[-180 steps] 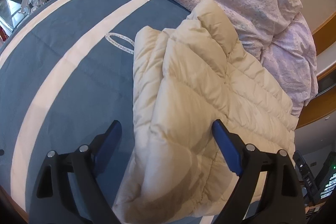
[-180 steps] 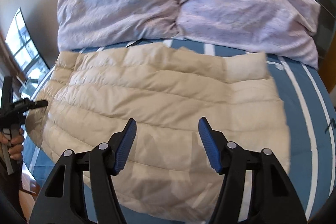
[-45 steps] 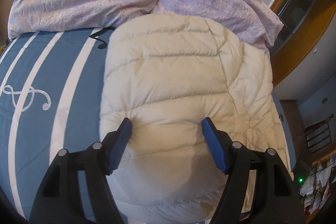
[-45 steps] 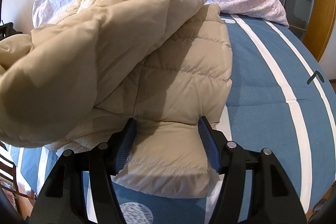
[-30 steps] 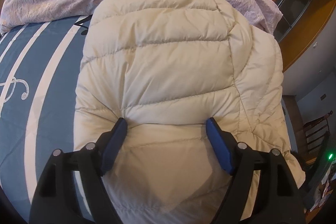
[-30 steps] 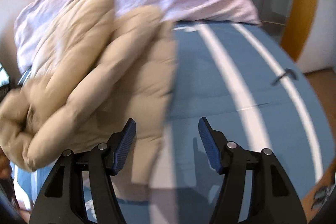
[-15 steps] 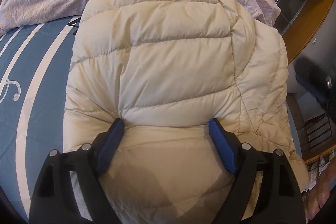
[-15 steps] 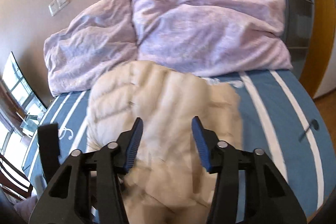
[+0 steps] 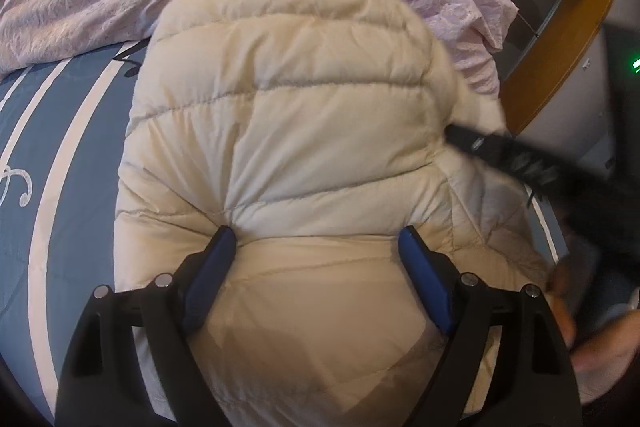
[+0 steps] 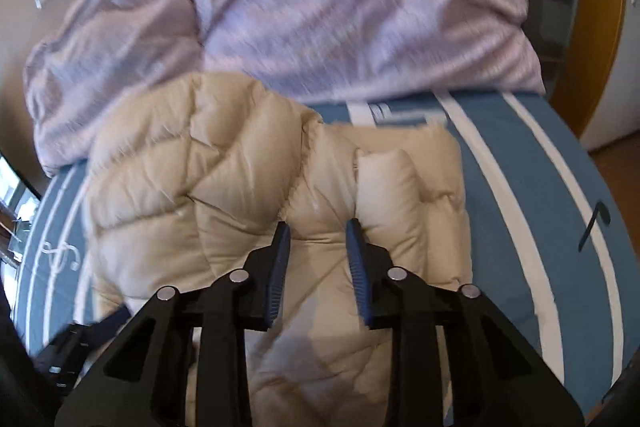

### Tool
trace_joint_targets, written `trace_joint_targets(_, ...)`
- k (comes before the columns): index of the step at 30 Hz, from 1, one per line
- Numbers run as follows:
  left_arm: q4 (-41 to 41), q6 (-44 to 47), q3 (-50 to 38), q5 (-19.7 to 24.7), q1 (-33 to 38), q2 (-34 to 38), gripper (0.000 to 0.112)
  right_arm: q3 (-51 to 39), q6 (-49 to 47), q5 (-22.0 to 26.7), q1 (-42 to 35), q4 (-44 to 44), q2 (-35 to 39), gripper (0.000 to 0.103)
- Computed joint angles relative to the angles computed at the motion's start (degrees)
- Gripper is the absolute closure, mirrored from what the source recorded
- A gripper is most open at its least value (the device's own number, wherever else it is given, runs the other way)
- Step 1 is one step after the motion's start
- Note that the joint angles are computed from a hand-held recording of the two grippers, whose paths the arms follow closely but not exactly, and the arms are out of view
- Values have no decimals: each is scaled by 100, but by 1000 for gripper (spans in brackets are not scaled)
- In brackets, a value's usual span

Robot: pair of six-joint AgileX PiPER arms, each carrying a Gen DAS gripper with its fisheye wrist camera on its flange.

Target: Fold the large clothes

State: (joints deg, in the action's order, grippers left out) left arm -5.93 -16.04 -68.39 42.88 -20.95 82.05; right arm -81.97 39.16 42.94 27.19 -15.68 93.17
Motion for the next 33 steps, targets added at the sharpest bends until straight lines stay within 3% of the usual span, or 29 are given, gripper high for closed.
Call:
trace_joint_targets(5,-713,665,-20,117,298,-132,30,467,-67,-393,-240,222,-189,79)
trace_joint_targets(11,-1088,1055,-442,651,653,-138,33,767,-42,-752,-294,66,-254,79)
trace_joint_targets(22,735,468,-1819,937,420,749,33,1200,2,-1312,-459,83,-277,79)
trace_joint_targets(30,2172,53,-2351,662,-64,1383,33,1415,715,-1525,-332,-563,-305,79)
trace_joint_targets(33,2345,51,-2432,630,-162,1554,31,1445,824,-1573,-324,-641,-302,79)
